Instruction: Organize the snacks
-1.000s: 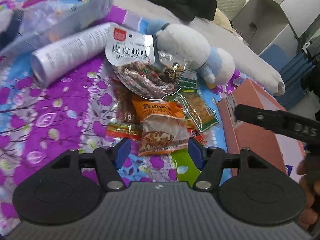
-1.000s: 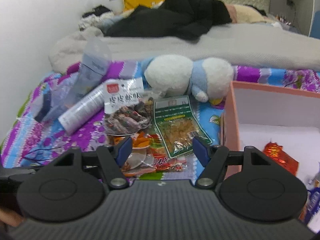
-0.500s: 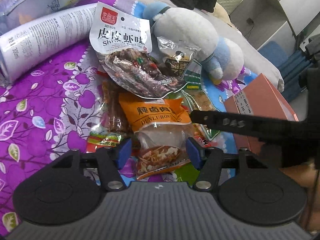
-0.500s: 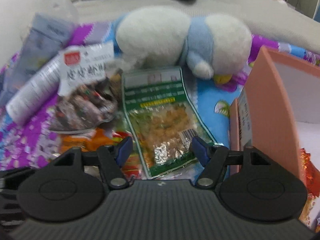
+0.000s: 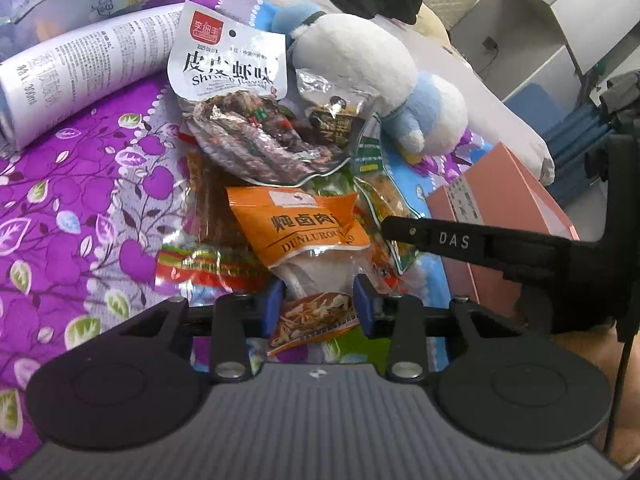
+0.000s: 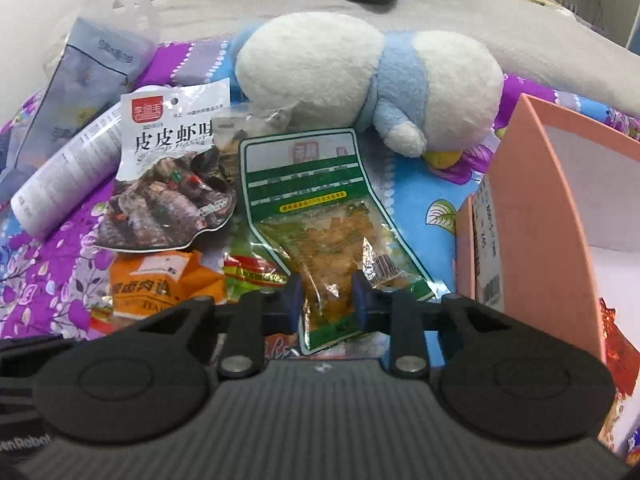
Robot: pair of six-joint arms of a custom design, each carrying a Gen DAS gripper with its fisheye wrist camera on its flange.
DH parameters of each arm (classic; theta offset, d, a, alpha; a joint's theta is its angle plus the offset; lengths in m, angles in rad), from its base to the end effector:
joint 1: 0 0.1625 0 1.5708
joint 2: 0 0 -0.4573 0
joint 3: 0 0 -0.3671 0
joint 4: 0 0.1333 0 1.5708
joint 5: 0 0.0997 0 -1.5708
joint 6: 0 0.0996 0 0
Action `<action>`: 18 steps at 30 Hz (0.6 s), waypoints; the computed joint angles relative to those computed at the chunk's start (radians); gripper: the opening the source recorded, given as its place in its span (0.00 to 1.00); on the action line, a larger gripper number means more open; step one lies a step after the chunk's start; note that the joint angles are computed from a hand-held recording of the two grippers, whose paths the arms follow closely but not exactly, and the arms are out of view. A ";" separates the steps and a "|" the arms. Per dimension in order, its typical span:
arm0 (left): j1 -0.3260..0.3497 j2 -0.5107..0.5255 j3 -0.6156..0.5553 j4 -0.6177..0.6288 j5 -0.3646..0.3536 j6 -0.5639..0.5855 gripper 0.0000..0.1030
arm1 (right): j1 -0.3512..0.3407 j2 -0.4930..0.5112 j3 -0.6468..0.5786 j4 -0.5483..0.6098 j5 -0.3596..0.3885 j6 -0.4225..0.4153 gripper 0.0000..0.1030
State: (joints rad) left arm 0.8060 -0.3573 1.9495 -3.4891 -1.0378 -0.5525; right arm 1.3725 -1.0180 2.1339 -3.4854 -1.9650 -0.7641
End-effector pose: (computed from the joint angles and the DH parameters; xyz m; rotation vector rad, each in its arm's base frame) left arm -0.2429 -0.5188 -0.0939 0.1715 2.7957 -0.8316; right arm -0.0126 -0.5450 0.2292 0.4669 -2.3175 0.6635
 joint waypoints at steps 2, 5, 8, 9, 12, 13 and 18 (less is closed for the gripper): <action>-0.013 -0.011 0.019 0.004 0.000 -0.016 0.40 | 0.007 -0.013 0.019 -0.014 -0.003 -0.011 0.16; -0.042 -0.031 0.054 0.006 0.007 -0.040 0.39 | 0.016 -0.041 0.055 -0.016 -0.001 -0.024 0.13; -0.073 -0.055 0.097 0.005 0.017 -0.073 0.38 | 0.026 -0.070 0.098 -0.031 -0.001 -0.035 0.07; -0.084 -0.064 0.113 0.004 0.022 -0.085 0.38 | 0.029 -0.082 0.115 -0.035 -0.001 -0.037 0.06; -0.127 -0.095 0.168 0.001 0.046 -0.127 0.38 | 0.038 -0.120 0.160 -0.039 -0.002 -0.034 0.06; -0.139 -0.105 0.184 0.001 0.053 -0.140 0.38 | 0.042 -0.135 0.179 -0.040 -0.001 -0.031 0.06; -0.229 -0.154 0.296 0.002 0.093 -0.257 0.38 | 0.055 -0.227 0.285 -0.046 0.005 -0.024 0.05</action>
State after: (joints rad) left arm 0.5771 -0.5112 2.2453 -3.4869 -0.9448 -0.8098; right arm 1.4275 -1.2454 2.4189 -3.5317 -1.9603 -0.7878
